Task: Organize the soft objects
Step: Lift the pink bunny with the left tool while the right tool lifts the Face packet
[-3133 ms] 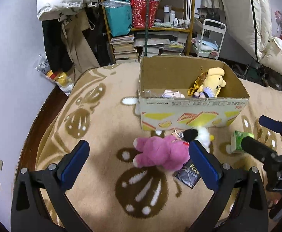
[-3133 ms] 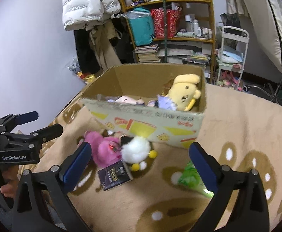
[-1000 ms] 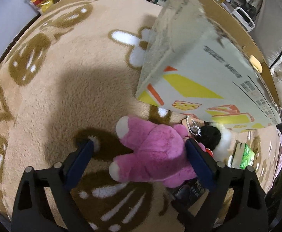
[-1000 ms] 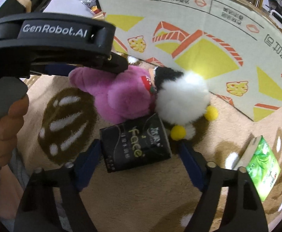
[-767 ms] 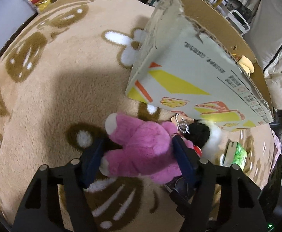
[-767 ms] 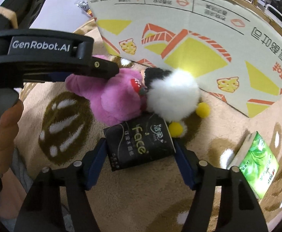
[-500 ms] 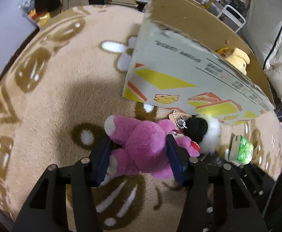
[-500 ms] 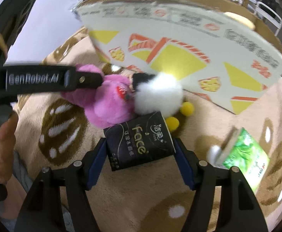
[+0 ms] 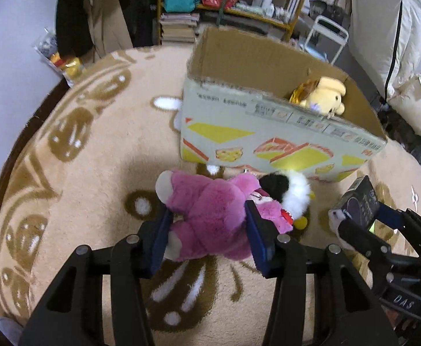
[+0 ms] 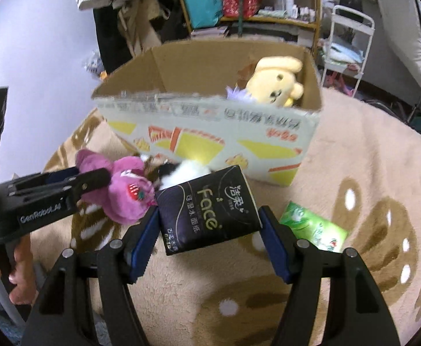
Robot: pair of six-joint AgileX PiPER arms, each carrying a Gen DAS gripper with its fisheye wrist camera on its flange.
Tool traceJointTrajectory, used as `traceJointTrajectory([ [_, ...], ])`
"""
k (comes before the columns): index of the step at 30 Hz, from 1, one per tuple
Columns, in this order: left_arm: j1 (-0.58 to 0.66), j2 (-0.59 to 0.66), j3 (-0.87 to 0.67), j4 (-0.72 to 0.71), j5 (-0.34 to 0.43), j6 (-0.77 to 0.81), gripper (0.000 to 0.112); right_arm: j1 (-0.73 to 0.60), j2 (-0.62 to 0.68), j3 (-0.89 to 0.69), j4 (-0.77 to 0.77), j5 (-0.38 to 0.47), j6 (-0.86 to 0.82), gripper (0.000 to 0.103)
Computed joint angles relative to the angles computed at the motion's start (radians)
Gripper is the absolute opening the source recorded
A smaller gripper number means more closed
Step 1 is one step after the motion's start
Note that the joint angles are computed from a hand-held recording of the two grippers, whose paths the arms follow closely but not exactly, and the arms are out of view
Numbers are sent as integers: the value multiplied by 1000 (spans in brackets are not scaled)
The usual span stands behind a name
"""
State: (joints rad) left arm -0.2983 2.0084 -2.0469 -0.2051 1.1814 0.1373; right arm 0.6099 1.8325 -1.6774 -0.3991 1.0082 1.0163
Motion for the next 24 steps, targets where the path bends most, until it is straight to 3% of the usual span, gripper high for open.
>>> traceJointTrajectory([
  [5,3,-128,148,14,-158,-3,48,34,-85,97,-135,-42,110,72],
  [10,-1,-232,248,25,-289,10,48,81,-116,101,-273,-26,193,72],
  [18,-30,-333,345,79,-453,16,49,130,-134,95,-427,23,305,72],
  [24,-32,-370,368,44,-554,55,49,117,-130,60,-470,17,291,72],
])
